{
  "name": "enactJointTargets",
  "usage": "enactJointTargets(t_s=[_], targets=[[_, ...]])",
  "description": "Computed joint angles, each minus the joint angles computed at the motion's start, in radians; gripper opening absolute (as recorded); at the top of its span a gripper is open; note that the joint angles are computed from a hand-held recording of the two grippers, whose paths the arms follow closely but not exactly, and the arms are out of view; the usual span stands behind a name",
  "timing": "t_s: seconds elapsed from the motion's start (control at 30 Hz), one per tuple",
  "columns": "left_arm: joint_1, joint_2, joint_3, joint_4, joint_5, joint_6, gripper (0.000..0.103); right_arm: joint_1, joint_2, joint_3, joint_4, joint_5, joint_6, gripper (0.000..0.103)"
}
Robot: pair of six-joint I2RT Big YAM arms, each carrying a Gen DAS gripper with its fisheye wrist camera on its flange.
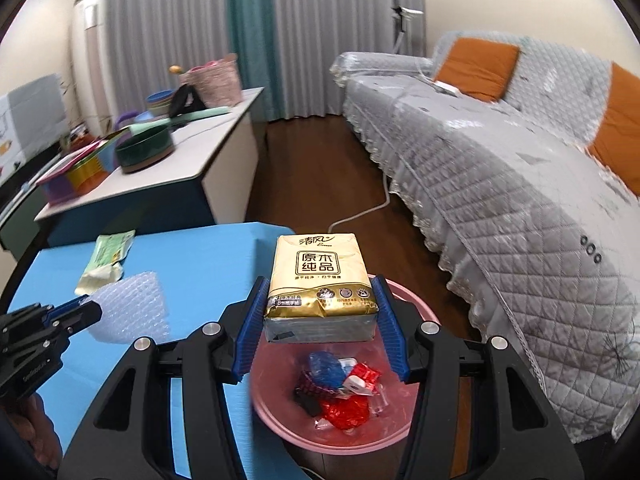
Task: Collect trash
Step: 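Carry bubble wrap and tissue pack over the pink bin and open both tools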
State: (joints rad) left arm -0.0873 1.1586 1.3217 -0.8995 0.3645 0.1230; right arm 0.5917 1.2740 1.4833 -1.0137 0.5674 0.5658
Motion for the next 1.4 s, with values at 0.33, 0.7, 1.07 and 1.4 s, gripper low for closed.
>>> enactJointTargets(t_s=[0.33,0.7,1.07,1.4], targets=[[-0.135,0.059,0.059,0.019,-0.078,-0.054,0.014,-0.077,-0.039,-0.034,0.013,-0.038,0.025,0.053],[-0.22,0.136,0.111,0.016,-0.141,-0.067,0.014,-0.123,-0.046,-0.046,0.038,-0.072,0.021,0.053],[-0.27,0.187,0.148,0.0,-0.168,-0.061,0.017,-0.145,-0.052,-0.061,0.037,-0.088,0.027,0.054],[-0.244,0.174,0.146,-0.016,-0.177,-0.047,0.031,-0.143,-0.045,-0.059,0.031,-0.08,0.044,0.072]])
